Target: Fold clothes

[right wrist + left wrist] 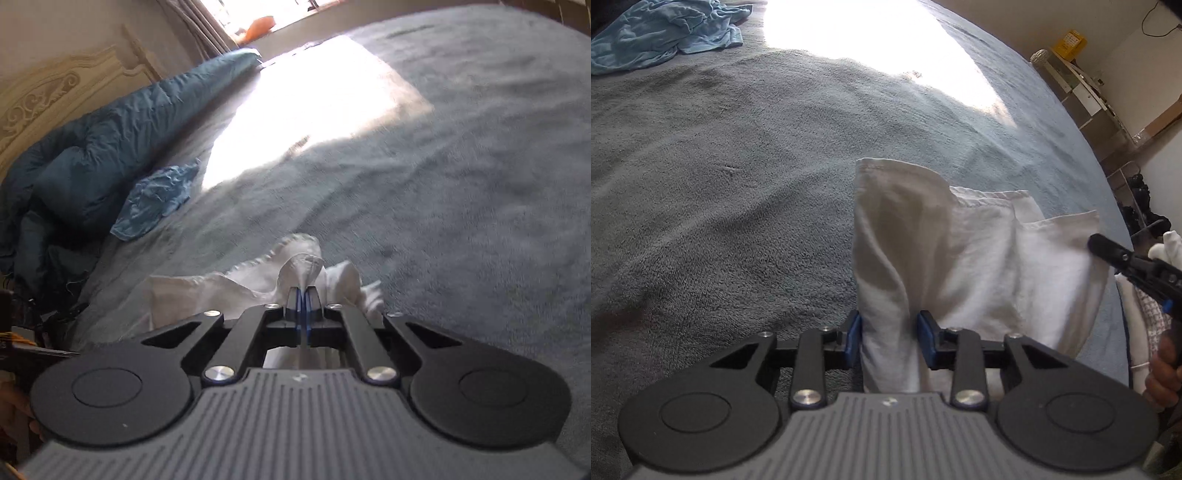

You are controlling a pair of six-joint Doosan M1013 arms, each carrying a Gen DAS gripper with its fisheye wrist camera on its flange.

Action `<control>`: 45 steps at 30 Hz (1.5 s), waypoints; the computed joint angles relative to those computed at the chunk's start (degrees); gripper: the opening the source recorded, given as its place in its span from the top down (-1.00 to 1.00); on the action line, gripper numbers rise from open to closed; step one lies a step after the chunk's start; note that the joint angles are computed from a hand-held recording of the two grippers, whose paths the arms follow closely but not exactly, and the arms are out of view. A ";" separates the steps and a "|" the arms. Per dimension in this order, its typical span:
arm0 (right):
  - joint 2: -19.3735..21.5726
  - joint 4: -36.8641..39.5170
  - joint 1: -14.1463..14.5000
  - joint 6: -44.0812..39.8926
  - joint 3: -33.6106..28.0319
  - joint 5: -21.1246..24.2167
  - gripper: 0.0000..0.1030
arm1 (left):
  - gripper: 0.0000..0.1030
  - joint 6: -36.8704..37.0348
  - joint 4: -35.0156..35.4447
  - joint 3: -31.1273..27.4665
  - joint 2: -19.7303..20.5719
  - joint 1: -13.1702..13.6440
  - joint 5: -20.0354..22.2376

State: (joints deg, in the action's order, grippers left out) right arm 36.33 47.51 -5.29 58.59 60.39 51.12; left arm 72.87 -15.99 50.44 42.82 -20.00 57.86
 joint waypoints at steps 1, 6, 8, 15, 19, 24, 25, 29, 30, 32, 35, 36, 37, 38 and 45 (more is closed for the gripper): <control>-0.50 2.06 -0.03 -2.48 0.71 -0.98 0.99 | 0.39 0.18 0.16 -0.31 0.24 0.00 0.36; 0.94 6.82 0.72 -9.35 -0.03 -3.65 0.99 | 0.40 1.03 0.35 -1.63 1.07 0.09 2.26; 2.92 6.59 1.19 -9.64 -1.84 -4.61 0.99 | 0.40 0.50 0.17 -1.68 1.19 0.27 2.44; 8.93 -0.40 1.92 -0.67 -7.93 -2.03 0.99 | 0.35 -3.88 0.91 0.02 -0.28 0.69 -0.60; 9.08 -0.41 1.83 1.65 -7.81 -1.64 0.99 | 0.35 -6.08 11.44 1.98 -2.76 -0.95 -7.37; 8.45 -0.79 1.76 2.90 -7.00 -2.80 0.99 | 0.26 9.59 2.70 -1.04 -0.98 -1.15 -10.73; 8.25 -0.94 1.76 3.18 -6.69 -3.26 0.99 | 0.26 12.46 0.60 -3.50 0.71 -1.20 -8.13; 7.18 -2.46 1.80 5.19 -5.03 -5.41 0.99 | 0.34 12.56 2.96 -8.70 5.44 -2.00 -2.64; 6.93 -2.99 1.78 5.98 -4.67 -5.87 0.98 | 0.37 11.95 1.81 -8.63 5.74 -1.72 -3.08; 6.44 -4.52 1.53 8.52 -4.29 -6.34 0.94 | 0.38 11.08 -0.92 -8.58 6.02 -1.07 -3.61; 4.61 -4.37 0.19 13.76 -2.21 -7.11 0.90 | 0.38 9.78 -3.00 -8.66 6.29 -0.54 -3.74; 3.89 -3.29 -0.46 15.06 -1.28 -6.95 0.89 | 0.38 9.57 -3.29 -8.69 6.38 -0.48 -3.77; 3.13 -1.82 -1.14 15.91 -0.28 -6.51 0.89 | 0.38 9.37 -3.47 -8.71 6.46 -0.44 -3.81; 2.28 0.76 -1.83 15.10 0.95 -5.09 0.88 | 0.38 9.24 -3.49 -8.83 6.55 -0.45 -3.79; 0.36 0.69 -2.34 7.05 2.41 7.47 0.07 | 0.38 9.48 -3.48 -9.52 7.03 -0.47 -3.67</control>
